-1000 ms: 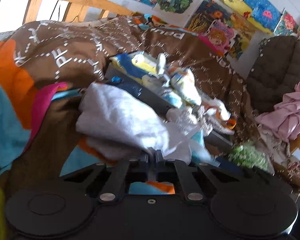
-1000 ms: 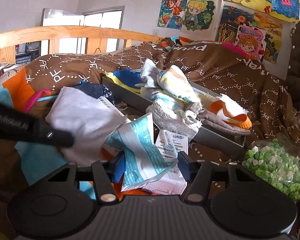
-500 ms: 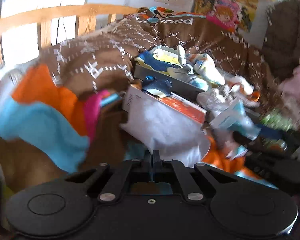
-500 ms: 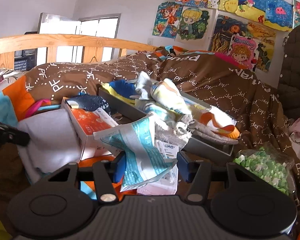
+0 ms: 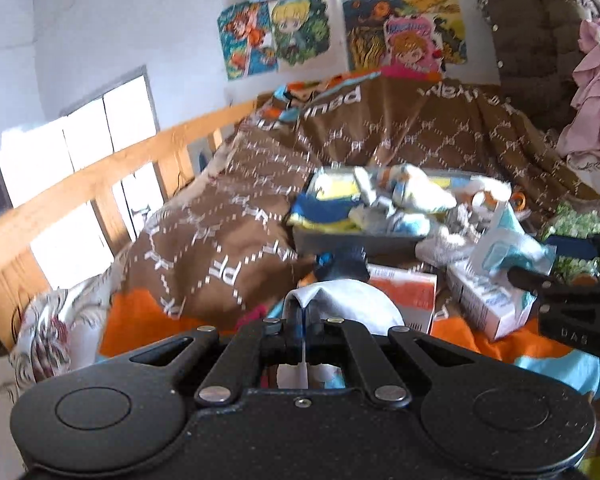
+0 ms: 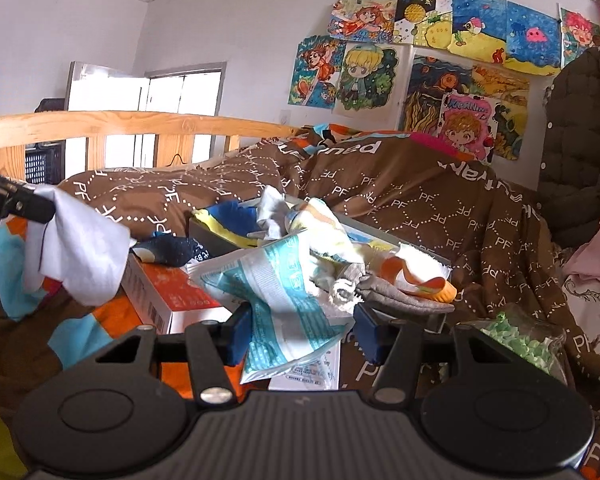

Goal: Organize soft objects
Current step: 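Lift the white cloth with the left gripper while the right gripper lifts the blue-white packet, then carry the white cloth and blue-white packet over the cartoon tray and open both grippers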

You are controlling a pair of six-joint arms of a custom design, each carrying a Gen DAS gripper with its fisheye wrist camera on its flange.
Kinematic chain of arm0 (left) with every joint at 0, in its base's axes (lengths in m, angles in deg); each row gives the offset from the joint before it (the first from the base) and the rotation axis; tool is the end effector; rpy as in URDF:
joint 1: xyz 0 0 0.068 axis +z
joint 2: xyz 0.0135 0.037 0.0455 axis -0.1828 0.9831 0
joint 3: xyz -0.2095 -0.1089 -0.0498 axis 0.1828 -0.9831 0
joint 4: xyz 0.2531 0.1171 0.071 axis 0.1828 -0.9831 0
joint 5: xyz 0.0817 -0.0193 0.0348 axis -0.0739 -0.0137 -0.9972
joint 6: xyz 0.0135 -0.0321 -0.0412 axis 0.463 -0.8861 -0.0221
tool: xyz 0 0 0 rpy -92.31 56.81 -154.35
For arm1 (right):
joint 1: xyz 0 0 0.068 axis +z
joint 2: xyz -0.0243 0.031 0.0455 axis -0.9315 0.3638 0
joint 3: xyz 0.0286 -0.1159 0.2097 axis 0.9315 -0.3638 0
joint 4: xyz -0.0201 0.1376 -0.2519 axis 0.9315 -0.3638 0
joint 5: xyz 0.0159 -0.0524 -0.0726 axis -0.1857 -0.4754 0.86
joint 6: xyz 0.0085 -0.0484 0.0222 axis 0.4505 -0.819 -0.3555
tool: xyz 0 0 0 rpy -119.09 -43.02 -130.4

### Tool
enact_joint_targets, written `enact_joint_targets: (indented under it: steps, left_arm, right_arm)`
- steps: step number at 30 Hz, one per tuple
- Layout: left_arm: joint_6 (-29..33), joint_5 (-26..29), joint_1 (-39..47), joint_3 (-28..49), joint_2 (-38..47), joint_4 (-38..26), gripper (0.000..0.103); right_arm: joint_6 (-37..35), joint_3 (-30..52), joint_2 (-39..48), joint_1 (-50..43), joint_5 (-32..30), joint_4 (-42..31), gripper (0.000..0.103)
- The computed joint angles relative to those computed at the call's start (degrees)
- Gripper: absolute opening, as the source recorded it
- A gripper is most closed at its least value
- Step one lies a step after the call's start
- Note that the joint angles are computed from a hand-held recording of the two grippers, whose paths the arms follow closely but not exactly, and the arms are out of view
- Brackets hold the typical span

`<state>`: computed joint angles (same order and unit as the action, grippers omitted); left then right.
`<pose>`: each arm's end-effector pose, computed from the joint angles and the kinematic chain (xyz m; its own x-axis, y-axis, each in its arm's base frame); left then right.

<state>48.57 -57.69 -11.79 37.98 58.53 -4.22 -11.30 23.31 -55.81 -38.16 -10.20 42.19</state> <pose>0.2320 -0.0143 0.1991 -0.3743 0.3308 -0.8663 0.3984 0.9009 0.1718 0.1422 0.0597 0.1734 -0.3951 -0.0893 -0.9143 0.0921 0.9864 -0.1361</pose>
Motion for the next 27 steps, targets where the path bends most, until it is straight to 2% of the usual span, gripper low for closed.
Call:
enact_joint_targets:
  steps: [6, 13, 15, 18, 21, 27]
  left_arm:
    - [-1.0, 0.2, -1.4, 0.6, -2.0, -0.8, 0.000]
    - [-3.7, 0.0, -4.3, 2.6, 0.0, 2.9, 0.000]
    - [-5.0, -0.4, -5.6, 3.5, 1.4, 4.9, 0.000]
    - [-7.2, -1.1, -7.7, 5.9, 5.2, 8.6, 0.000]
    - [-9.0, -2.0, -9.9, 10.1, 12.6, 14.3, 0.000]
    - [-11.4, -5.6, -15.4, 23.6, 33.1, 25.1, 0.000]
  right_arm:
    - [-0.1, -0.1, -0.7, 0.4, 0.2, 0.1, 0.058]
    - [0.5, 0.3, 0.5, -2.3, -0.4, 3.9, 0.058]
    - [0.9, 0.7, 2.5, -5.1, -3.3, 6.5, 0.058]
    - [3.7, 1.4, 3.6, -11.9, -11.3, 9.7, 0.058]
    - [1.4, 2.7, 10.3, -17.3, -15.4, 19.0, 0.058]
    - [3.0, 11.9, 40.5, -29.1, -23.9, 43.8, 0.059]
